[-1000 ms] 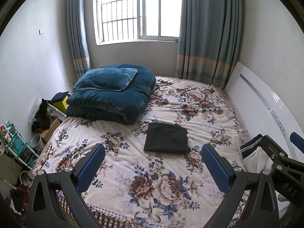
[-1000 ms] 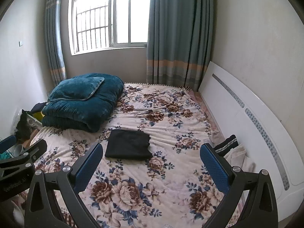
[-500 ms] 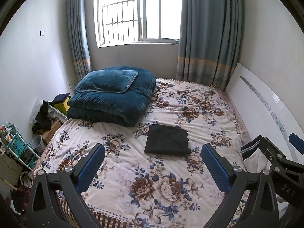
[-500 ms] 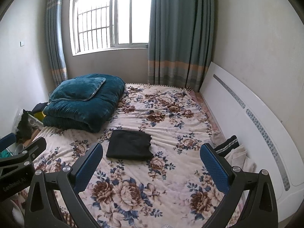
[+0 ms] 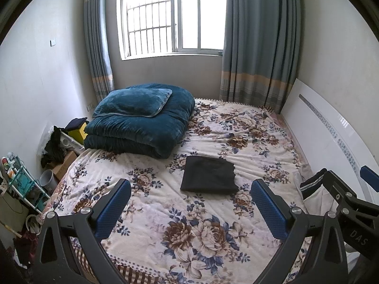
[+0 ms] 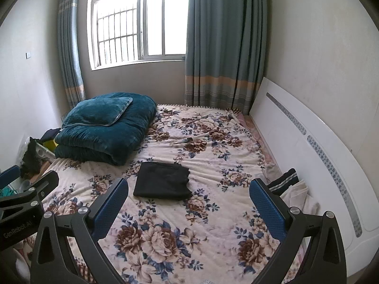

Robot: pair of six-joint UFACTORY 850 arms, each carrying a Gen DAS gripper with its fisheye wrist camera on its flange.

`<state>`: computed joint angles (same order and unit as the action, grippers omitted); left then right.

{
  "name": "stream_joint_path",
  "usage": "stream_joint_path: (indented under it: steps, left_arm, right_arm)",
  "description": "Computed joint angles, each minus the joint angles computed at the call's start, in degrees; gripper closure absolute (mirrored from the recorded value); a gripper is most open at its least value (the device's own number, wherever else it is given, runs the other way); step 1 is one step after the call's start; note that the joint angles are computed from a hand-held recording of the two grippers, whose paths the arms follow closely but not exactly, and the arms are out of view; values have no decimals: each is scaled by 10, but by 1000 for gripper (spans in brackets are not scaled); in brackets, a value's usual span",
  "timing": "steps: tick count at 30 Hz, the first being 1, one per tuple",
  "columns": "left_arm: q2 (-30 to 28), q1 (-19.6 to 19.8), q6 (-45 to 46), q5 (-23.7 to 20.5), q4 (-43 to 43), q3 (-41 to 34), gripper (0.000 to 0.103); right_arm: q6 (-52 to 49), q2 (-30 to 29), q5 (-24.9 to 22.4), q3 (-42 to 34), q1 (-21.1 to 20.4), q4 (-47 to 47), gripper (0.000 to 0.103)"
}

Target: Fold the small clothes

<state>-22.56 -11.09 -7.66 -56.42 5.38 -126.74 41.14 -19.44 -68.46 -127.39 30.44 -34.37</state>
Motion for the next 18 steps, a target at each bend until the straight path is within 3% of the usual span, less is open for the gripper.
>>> stream_joint_path:
  steps: [18]
  left_arm:
    - [-9,1,-5,-8,12,-24,0]
  right_arm:
    - [7,5,2,8,2,-4,0]
